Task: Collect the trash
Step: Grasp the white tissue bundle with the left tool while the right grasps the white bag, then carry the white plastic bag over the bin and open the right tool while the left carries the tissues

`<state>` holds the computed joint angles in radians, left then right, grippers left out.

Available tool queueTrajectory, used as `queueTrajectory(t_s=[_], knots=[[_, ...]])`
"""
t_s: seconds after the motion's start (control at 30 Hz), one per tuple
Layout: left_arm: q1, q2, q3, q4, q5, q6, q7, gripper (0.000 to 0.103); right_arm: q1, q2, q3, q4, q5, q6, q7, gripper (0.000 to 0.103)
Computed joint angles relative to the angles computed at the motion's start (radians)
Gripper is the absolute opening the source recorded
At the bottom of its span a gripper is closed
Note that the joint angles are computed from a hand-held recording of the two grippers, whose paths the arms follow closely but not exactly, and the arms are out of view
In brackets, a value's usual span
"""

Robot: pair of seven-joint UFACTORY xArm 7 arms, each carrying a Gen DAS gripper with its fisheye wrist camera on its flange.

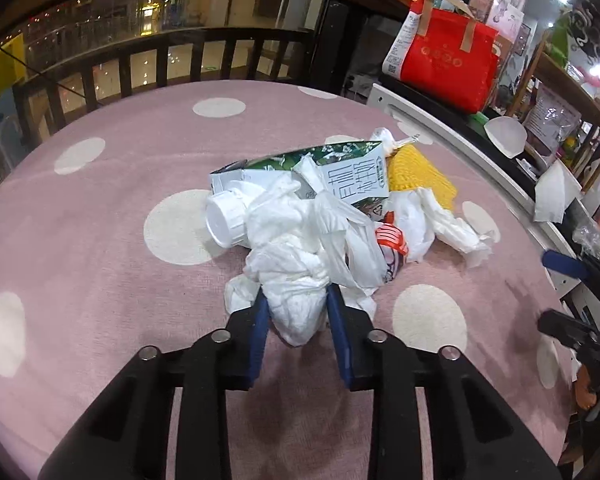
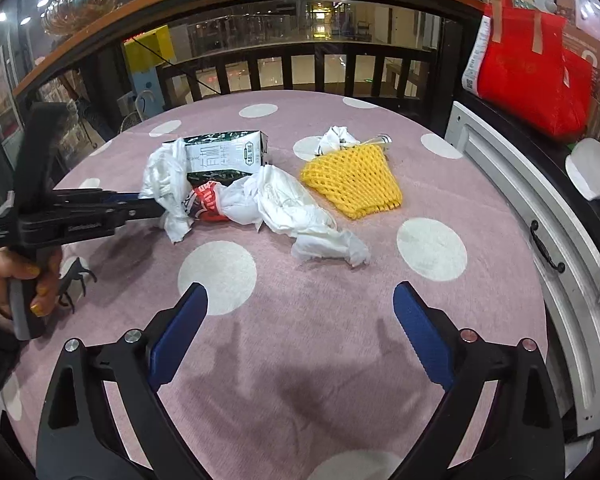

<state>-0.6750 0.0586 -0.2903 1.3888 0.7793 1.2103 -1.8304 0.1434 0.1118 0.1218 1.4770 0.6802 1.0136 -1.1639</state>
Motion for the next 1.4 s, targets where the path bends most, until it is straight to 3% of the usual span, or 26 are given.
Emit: queueTrajectory(t_s=[0.3, 0.37, 0.43, 0.53, 0.87, 1.17, 1.4], knots=[[-0.076, -0.016, -0.050, 0.036, 0.040, 0.163, -0.081, 0.024, 0.085, 0.106, 0.048, 0.058, -0.161, -0.170, 0.025, 0.076], [-0.091, -0.015, -0.061, 0.045, 0.049, 0.195, -0.106, 0.024, 0.099, 0.136, 0.055, 0.077, -0.209, -0.201, 0.050, 0.063], [-0.105, -0.005, -0.067, 0.063, 0.059, 0.232, -0.120, 0.024, 0.104, 0.154, 0.058, 0.091, -0.249, -0.209, 0.078, 0.031], [-0.131, 0.008, -0.069, 0.087, 0.079, 0.277, -0.141, 0.024, 0.081, 0.150, 0.069, 0.092, -0.229, -0.191, 0.082, 0.014], [-0.182, 0.041, -0.063, 0.125, 0.118, 0.281, -0.198, 0.024, 0.001, -0.006, 0.026, -0.012, -0.039, -0.053, -0.009, 0.010], [-0.275, 0.147, -0.026, 0.265, 0.169, 0.307, -0.187, 0.024, -0.049, -0.141, -0.076, -0.111, 0.092, 0.071, -0.088, 0.010], [-0.362, 0.247, 0.033, 0.410, 0.207, 0.315, -0.132, 0.024, -0.100, -0.189, -0.145, -0.150, 0.133, 0.145, -0.119, 0.010]])
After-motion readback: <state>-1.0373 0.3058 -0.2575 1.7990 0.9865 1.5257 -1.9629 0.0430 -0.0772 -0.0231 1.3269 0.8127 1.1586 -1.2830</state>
